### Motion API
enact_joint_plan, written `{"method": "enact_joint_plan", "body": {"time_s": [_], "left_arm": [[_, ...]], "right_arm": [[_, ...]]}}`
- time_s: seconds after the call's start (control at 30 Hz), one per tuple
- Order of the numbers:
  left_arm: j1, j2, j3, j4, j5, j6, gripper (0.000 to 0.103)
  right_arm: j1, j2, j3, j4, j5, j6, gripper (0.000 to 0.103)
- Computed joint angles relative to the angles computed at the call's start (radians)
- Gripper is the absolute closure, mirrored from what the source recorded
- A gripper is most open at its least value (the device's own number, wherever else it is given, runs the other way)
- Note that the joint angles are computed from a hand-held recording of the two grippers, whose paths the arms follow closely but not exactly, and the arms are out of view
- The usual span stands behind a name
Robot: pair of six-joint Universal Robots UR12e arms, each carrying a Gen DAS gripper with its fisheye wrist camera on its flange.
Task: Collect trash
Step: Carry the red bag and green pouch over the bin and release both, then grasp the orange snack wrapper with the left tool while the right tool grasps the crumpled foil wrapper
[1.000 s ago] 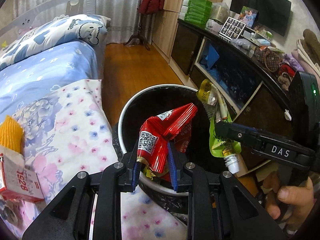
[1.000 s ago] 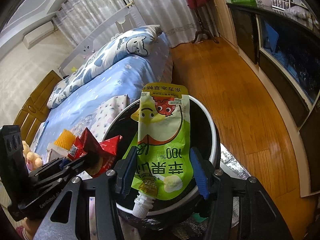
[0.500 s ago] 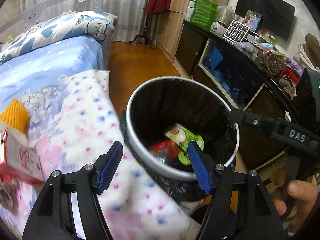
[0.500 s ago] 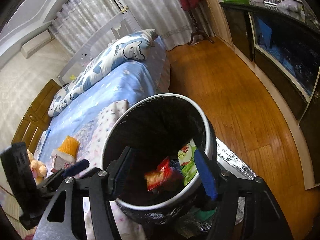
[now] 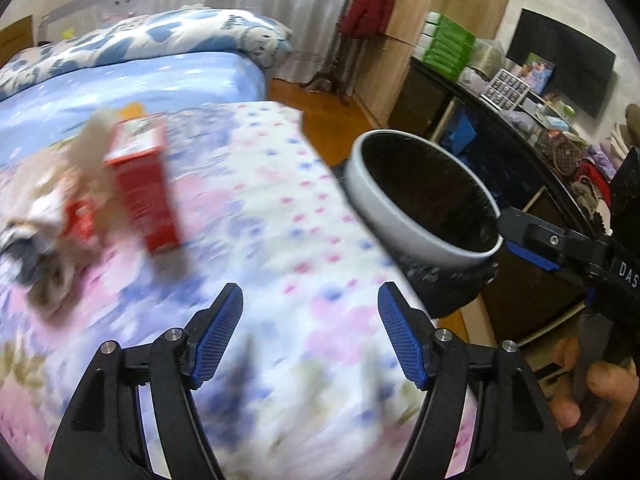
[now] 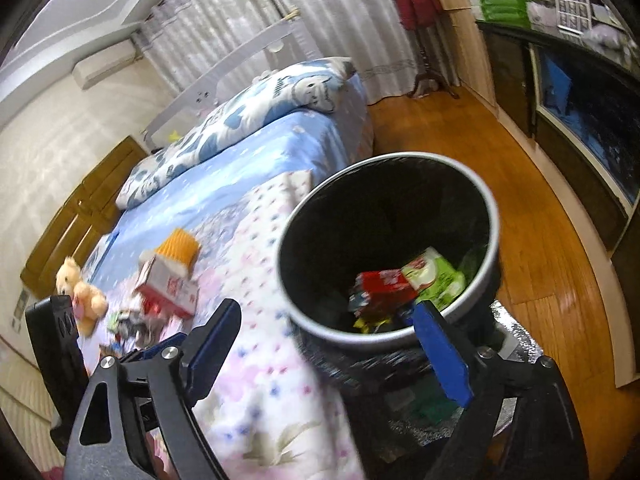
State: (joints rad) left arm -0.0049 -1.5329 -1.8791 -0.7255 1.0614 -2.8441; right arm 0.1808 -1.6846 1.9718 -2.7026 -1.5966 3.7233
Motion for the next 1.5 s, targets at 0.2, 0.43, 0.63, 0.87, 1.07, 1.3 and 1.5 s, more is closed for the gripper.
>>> {"method": "enact_joint_plan", "body": {"time_s": [0.2,0.43,0.63,0.87,1.07,1.3,1.5], "left_arm": [[0.072,0.035,-0.047,0.021,0.004,-0.038,0.03],[0.131,0.061,-0.084,0.047,0.019,-0.042,0.03],[0.173,0.082,-0.112,0.06,0.025,-0.047,0.03],[0.21,0.096,-0.134,0.079,0.042,-0.054,0.03],[0.238,0.102,-0.145,0.076,0.052,-0.059,0.03],[0.265,0.108,-0.157,0.087,0.069,-0.076,0.03],[0.296,0.109,-0.161,0.092,0.078,-0.094,0.03]], "right_arm": [[0.057,0.028,-0.012,-0.016,-0.004,-0.015,0.013],[0.104,0.061,-0.029,-0.011,0.016,-0.023,0.013],[0.136,0.09,-0.051,-0.007,0.024,-0.031,0.013],[0.161,0.118,-0.074,0.0,0.034,-0.046,0.013],[0.18,0.144,-0.096,-0.001,0.035,-0.057,0.013],[0.199,0.177,-0.124,0.002,0.042,-0.077,0.013],[0.214,0.206,-0.148,-0.002,0.049,-0.09,0.013]]}}
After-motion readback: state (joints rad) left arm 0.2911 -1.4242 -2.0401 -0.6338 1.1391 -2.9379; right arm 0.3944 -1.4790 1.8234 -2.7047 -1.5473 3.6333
